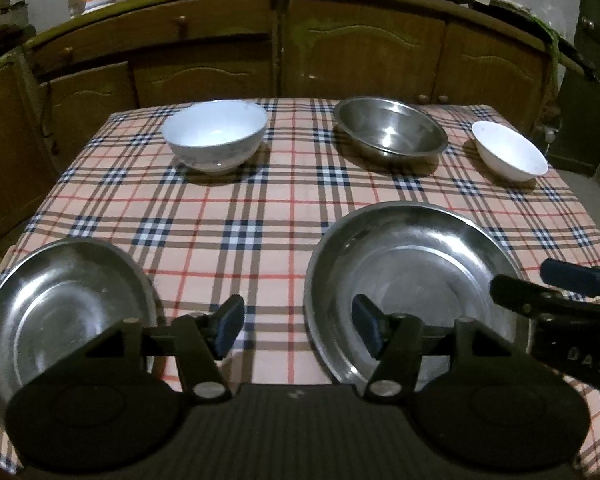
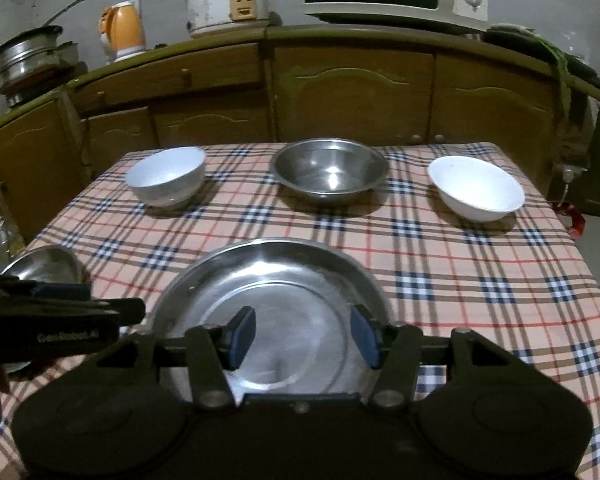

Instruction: Organize plates and bowls

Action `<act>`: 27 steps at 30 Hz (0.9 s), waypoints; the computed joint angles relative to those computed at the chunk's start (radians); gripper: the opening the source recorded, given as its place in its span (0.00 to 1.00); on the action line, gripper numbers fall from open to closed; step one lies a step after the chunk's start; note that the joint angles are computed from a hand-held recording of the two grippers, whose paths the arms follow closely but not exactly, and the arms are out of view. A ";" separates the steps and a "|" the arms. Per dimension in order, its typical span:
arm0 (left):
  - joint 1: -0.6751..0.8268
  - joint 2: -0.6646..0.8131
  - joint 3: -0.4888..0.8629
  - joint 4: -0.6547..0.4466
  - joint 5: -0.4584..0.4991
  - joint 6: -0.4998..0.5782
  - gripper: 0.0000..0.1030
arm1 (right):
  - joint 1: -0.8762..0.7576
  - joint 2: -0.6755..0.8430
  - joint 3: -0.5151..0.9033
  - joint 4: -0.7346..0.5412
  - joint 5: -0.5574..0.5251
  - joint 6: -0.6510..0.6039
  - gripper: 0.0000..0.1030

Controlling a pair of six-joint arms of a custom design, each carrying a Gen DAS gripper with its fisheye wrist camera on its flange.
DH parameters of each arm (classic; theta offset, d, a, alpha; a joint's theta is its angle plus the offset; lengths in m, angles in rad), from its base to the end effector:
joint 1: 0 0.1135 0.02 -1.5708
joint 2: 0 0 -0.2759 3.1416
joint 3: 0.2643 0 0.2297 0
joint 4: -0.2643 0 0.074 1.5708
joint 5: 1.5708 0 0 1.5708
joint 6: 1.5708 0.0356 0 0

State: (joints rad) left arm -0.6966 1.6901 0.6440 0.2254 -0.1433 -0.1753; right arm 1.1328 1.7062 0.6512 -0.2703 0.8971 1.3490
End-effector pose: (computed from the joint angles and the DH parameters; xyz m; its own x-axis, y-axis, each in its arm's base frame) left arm 0.2259 -0.1824 0.1457 -0.6503 0.3189 -0.6895 0.4539 0.8909 -0.0160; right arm 0.1279 0.2075 0.1303 -0.5631 0.2327 -0.7930 0.2948 0.9530 0.0703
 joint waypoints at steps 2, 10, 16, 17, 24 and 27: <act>0.006 -0.017 -0.012 -0.005 -0.002 0.004 0.60 | 0.006 0.015 0.020 0.003 -0.004 -0.010 0.63; 0.063 -0.080 -0.058 -0.015 0.018 0.016 0.60 | 0.018 0.072 0.106 0.018 -0.022 -0.057 0.63; 0.123 -0.120 -0.096 -0.013 0.040 0.035 0.60 | 0.021 0.123 0.171 0.037 -0.041 -0.105 0.63; 0.133 -0.125 -0.100 -0.013 0.044 0.036 0.60 | 0.022 0.131 0.183 0.039 -0.043 -0.114 0.63; 0.199 -0.154 -0.126 -0.006 0.068 0.063 0.60 | 0.020 0.192 0.270 0.065 -0.062 -0.192 0.63; 0.230 -0.164 -0.139 0.001 0.082 0.079 0.60 | 0.018 0.217 0.305 0.073 -0.074 -0.224 0.63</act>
